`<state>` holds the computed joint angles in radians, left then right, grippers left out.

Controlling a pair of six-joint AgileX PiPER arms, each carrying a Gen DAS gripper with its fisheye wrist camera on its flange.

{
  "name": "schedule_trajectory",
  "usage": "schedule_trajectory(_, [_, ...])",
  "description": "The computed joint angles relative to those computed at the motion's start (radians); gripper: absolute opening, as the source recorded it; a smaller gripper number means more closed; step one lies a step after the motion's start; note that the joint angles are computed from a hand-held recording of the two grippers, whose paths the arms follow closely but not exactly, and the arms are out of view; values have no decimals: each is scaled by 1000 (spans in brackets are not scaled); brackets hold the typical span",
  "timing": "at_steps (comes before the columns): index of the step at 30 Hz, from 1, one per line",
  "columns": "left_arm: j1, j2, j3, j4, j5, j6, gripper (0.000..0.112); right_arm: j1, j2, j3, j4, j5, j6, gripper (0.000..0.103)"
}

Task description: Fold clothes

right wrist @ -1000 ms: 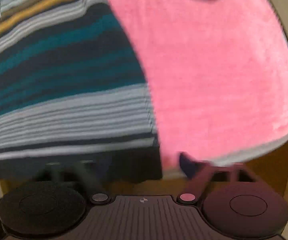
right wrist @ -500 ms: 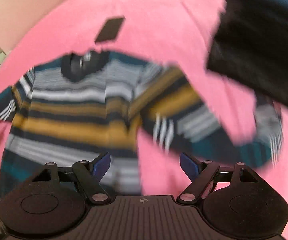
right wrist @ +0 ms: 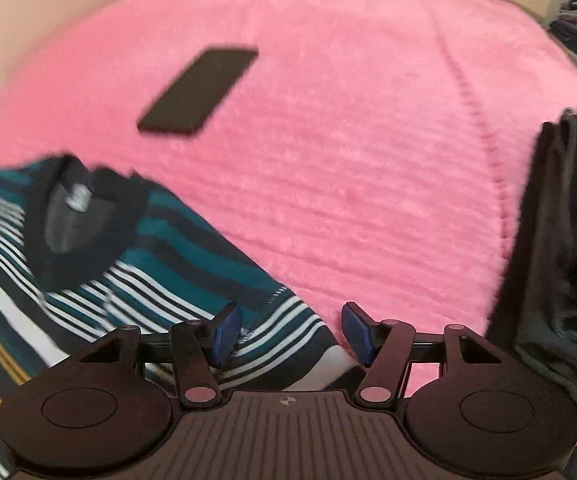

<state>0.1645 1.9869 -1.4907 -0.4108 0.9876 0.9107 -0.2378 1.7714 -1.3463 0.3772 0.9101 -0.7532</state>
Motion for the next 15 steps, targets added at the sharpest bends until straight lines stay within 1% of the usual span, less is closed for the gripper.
schedule_trajectory(1, [3, 14, -9, 7, 16, 1, 30, 6, 16, -6, -9, -5, 11, 47])
schedule_trajectory(2, [8, 21, -11, 9, 25, 8, 25, 11, 32, -12, -18, -10, 21, 22])
schedule_trajectory(3, [14, 10, 5, 5, 19, 28, 12, 15, 34, -20, -33, 1, 43, 10])
schedule_trajectory(4, [22, -5, 18, -5, 15, 48, 6, 28, 17, -22, -71, 3, 71, 6])
schedule_trajectory(5, [36, -30, 28, -26, 16, 65, 6, 32, -16, -18, -82, -3, 77, 6])
schedule_trajectory(7, [64, -80, 39, -72, 21, 102, 6, 16, -76, -25, -54, -12, 65, 5])
schedule_trajectory(10, [110, -138, 17, -144, 47, 143, 6, -8, -84, -59, -40, -37, 86, 5])
schedule_trajectory(13, [107, -99, -1, -124, 8, 106, 7, 4, -48, -21, -82, -101, 152, 6])
schedule_trajectory(15, [93, -25, -35, -92, 8, 0, 7, 12, -21, -1, -112, -141, 200, 6])
